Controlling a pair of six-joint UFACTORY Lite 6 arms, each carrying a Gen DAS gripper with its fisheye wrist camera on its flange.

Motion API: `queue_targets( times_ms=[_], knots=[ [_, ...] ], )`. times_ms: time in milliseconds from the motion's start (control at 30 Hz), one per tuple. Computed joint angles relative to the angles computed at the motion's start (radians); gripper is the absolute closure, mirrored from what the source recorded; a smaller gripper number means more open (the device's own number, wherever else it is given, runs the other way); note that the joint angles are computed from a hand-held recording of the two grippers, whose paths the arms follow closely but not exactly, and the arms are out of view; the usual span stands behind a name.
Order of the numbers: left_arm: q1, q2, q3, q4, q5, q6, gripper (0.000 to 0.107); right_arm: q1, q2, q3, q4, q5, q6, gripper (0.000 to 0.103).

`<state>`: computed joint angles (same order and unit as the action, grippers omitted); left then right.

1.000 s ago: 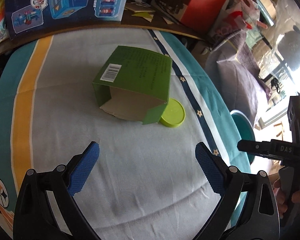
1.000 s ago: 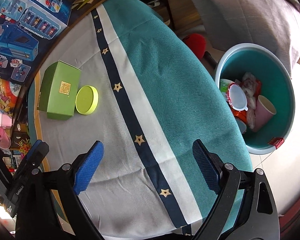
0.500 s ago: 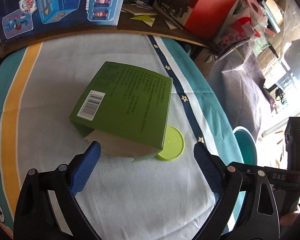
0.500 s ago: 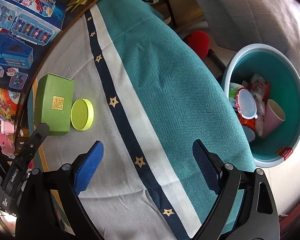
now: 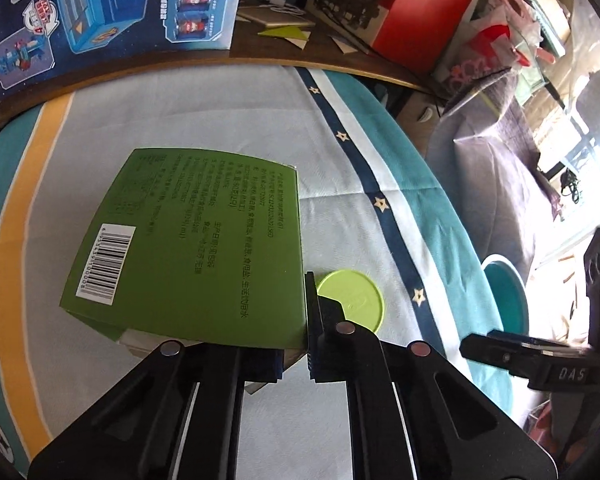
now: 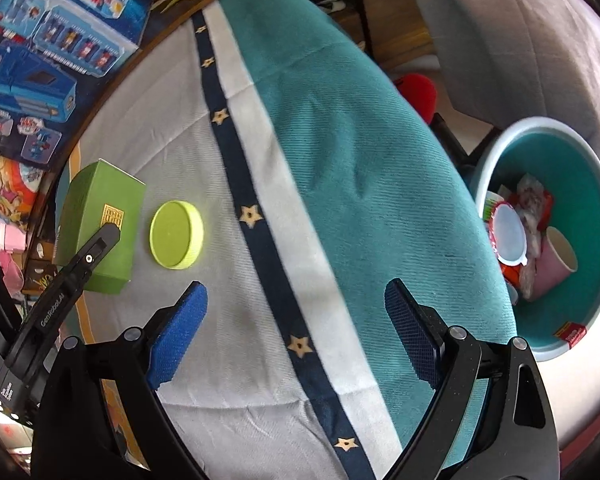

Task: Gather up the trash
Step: 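Grasp the green box with the left tool while the right tool grasps the yellow-green lid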

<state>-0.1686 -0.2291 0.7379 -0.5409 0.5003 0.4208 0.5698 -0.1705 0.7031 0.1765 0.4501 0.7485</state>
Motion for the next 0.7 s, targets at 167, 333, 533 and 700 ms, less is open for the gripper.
queue_targets(
  times_ms=[167,333,533,700],
  knots=[
    [0.189,-0.108,-0.072,-0.056,0.122,0.187,0.099,0.093,0.158,0.176,-0.128,0.020,0.092,0.017],
    [0.480,-0.175,-0.139,-0.133,0.281,0.455,0.098,0.164,0.375,0.390,-0.234,0.054,0.146,0.017],
    [0.700,-0.140,-0.140,-0.170,0.378,0.655,0.098,0.228,0.570,0.594,-0.394,0.123,0.245,0.032],
    [0.746,-0.109,-0.132,-0.187,0.399,0.700,0.098,0.289,0.654,0.693,-0.597,0.211,0.379,0.048]
  ],
)
